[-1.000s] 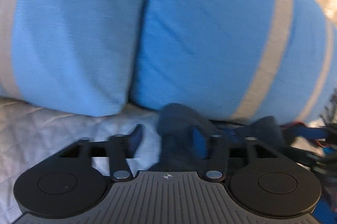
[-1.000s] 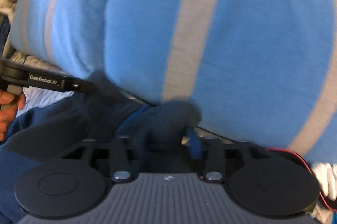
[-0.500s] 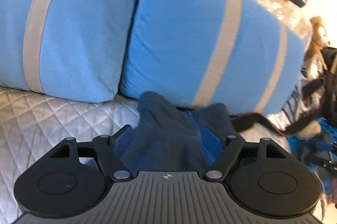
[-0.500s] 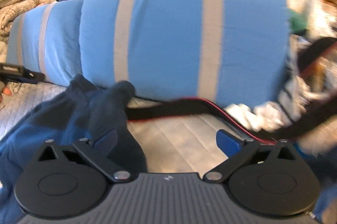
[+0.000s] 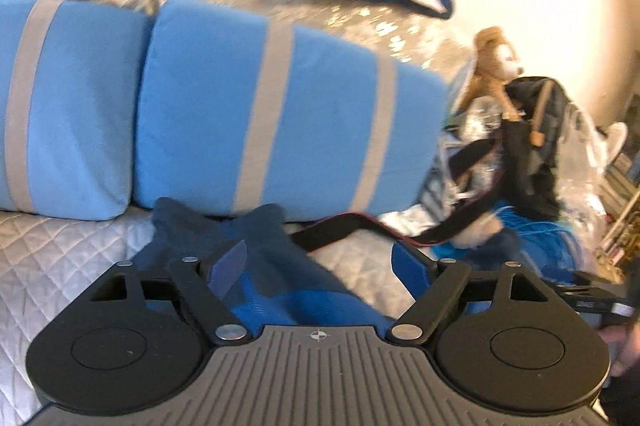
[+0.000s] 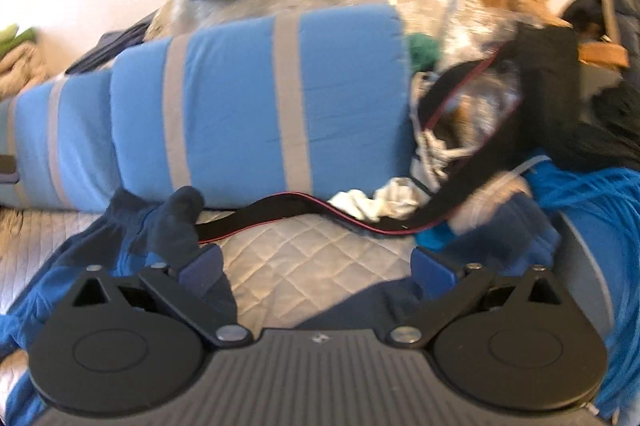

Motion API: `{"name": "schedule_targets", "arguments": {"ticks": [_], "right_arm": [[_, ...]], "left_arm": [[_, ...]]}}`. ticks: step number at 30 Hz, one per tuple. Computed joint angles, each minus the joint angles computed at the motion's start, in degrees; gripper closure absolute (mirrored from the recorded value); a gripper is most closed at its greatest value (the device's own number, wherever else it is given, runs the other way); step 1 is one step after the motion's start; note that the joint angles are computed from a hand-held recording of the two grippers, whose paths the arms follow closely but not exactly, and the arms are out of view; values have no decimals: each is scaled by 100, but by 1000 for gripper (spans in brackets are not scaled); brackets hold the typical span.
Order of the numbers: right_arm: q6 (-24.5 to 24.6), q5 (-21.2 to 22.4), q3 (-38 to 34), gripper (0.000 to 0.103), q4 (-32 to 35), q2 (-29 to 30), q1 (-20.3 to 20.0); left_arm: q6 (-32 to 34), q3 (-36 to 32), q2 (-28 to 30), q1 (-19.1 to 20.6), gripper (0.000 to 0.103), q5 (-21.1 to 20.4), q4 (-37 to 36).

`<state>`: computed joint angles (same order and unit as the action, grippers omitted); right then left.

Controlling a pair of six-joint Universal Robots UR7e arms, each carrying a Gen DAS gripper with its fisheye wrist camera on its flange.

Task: Fold clothes

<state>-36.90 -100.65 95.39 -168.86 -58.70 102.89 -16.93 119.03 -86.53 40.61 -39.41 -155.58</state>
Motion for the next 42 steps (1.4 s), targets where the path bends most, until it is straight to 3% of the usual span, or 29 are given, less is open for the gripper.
{"name": "schedule_targets", "arguments": {"ticks": [8, 14, 29, 42], "right_arm": [[183, -139, 223, 0, 199, -326, -337], [549, -200, 191, 0, 297, -261, -469], [1033, -320, -98, 0, -114, 72, -673], [1172, 716, -544, 0, -297, 283, -1432]], "left_arm": [[-66, 479, -108, -270, 17, 57, -474], [-184, 525, -30, 50, 16, -626, -787], [136, 476, 358, 320, 15, -1363, -1122], [-110, 668, 319, 397, 15, -1537, -1029]]}}
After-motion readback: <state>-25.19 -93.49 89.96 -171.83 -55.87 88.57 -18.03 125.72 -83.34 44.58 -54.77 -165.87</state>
